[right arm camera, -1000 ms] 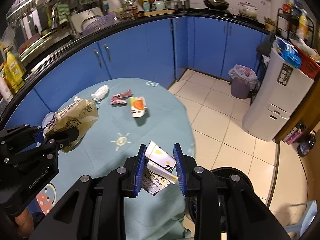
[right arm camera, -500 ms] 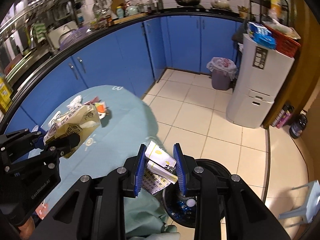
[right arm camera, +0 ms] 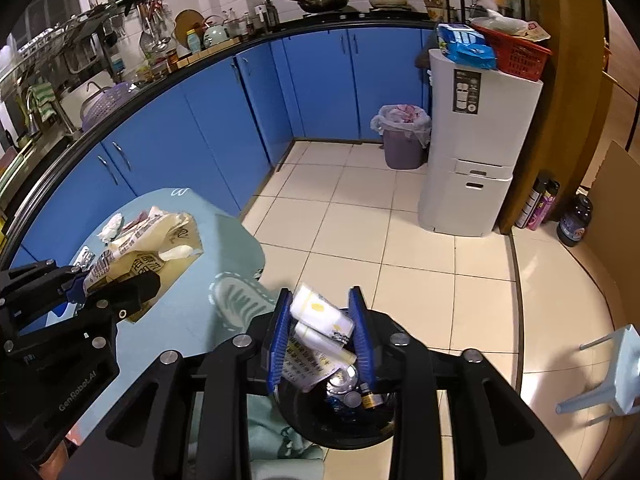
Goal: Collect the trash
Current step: 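Open the right tool over the bin while the left tool releases the gold bag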
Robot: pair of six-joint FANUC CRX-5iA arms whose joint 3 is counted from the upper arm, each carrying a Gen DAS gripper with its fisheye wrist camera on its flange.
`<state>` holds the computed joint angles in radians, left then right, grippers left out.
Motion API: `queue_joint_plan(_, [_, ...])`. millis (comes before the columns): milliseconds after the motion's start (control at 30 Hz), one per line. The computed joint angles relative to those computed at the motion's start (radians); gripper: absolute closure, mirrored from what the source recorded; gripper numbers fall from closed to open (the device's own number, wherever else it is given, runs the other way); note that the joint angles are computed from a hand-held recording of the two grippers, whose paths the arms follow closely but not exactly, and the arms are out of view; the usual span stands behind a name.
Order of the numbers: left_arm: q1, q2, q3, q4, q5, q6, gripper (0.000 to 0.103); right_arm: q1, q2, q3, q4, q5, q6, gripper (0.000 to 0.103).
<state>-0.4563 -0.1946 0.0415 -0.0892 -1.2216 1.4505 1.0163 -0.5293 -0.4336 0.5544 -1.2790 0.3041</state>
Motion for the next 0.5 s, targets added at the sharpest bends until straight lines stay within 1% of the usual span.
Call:
queue_joint_plan(33, [-0.011,0.009,0.009,-0.004,-0.001,0.005,0.083,-0.003,-0.002,-0.002,0.001,-0.012,-0.002,0.06])
queue_joint_plan(67, [-0.022,0.019,0.017,-0.008,-0.002,0.009,0.083,-0.003,-0.006,-0.008,0.008,-0.024,-0.014,0.047])
queue_joint_plan(100, [-0.029,0.023,0.022,-0.011,-0.002,0.012,0.084,0.0,-0.014,-0.02,0.025,-0.033,-0.032,0.017])
queue_joint_plan(133, [-0.039,0.03,0.029,-0.016,-0.002,0.016,0.083,0.012,-0.027,-0.039,0.061,-0.048,-0.064,0.014])
queue_joint_plan(167, [-0.043,0.033,0.031,-0.016,-0.002,0.015,0.083,0.013,-0.028,-0.044,0.075,-0.06,-0.072,0.014])
queue_joint_plan(267, [-0.063,0.054,0.049,-0.023,-0.006,0.024,0.083,0.012,-0.016,-0.056,0.12,-0.147,-0.127,0.014])
queue_joint_plan(500, [-0.106,0.09,0.08,-0.03,-0.01,0.031,0.083,-0.025,-0.058,-0.088,0.144,-0.198,-0.197,0.014])
